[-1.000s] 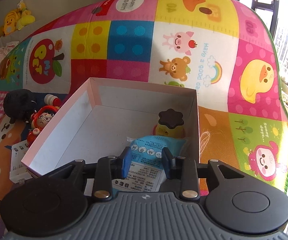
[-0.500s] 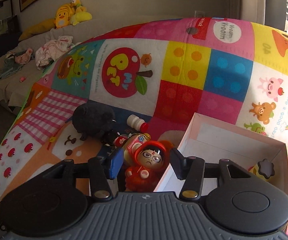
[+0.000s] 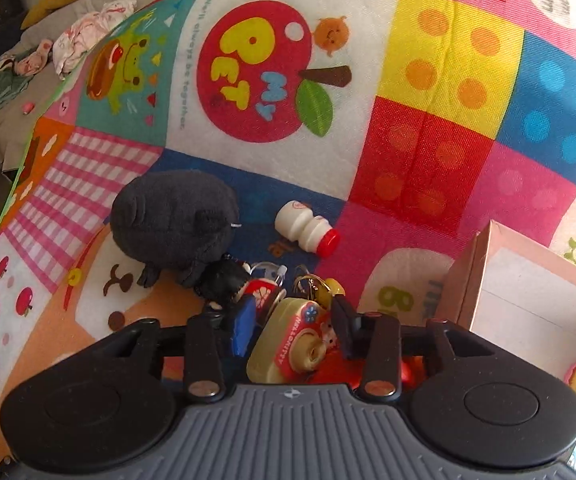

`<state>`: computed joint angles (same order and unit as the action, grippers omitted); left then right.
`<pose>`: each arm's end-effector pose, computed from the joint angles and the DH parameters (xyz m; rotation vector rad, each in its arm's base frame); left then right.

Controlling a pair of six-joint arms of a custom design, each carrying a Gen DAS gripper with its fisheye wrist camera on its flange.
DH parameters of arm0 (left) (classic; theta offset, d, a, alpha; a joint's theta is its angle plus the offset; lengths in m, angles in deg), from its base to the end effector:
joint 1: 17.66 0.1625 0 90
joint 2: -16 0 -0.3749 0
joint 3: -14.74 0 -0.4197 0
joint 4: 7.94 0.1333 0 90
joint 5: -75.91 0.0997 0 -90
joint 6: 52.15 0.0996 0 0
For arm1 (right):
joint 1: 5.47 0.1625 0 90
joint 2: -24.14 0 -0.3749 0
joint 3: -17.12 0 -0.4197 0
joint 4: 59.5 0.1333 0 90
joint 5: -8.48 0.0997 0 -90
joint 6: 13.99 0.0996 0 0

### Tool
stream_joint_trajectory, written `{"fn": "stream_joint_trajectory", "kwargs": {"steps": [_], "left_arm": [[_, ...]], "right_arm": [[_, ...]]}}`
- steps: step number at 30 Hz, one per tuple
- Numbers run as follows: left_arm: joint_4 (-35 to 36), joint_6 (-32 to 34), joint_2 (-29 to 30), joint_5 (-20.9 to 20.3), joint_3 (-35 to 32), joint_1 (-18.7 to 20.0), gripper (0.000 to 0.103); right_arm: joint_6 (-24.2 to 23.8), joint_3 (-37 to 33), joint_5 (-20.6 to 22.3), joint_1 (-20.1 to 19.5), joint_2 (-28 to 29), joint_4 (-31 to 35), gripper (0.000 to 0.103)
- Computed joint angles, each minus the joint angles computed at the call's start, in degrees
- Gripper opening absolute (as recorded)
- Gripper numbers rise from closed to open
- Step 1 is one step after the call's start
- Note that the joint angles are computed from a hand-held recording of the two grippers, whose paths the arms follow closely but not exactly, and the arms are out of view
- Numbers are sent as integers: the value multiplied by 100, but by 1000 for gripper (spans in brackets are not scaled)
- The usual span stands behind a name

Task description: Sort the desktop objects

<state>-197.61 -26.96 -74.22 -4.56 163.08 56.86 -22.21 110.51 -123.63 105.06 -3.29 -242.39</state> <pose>0.0483 -0.3869 0.1736 0.8718 2.6019 -1.0174 0.2819 -0.5630 -0.0688 0.3785 -2.3606 0.6650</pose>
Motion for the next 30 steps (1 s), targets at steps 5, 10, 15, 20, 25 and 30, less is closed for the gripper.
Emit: {"fn": "stream_joint_trajectory", "kwargs": {"steps": [5, 10, 15, 20, 25, 30], "left_arm": [[116, 104, -72, -109, 25, 19, 103], [229, 443, -270, -87, 185, -70, 103], [125, 583, -436, 107, 395, -205, 103], [-73, 645, -565, 469, 574, -376, 103], [376, 557, -907, 431, 545, -232, 103], [701, 329, -1181, 206, 456, 54, 103]], "right_arm": [[345, 885, 786, 35, -605, 218, 34], [390, 1680, 1200, 198, -1089, 220, 31], [-221, 1938, 801, 479, -1080, -1071, 34], [-783, 1133, -111, 391, -404, -1438, 37], [-762, 569, -406, 186, 6, -990, 37], [-407, 1175, 280, 170, -455, -637, 34]]}}
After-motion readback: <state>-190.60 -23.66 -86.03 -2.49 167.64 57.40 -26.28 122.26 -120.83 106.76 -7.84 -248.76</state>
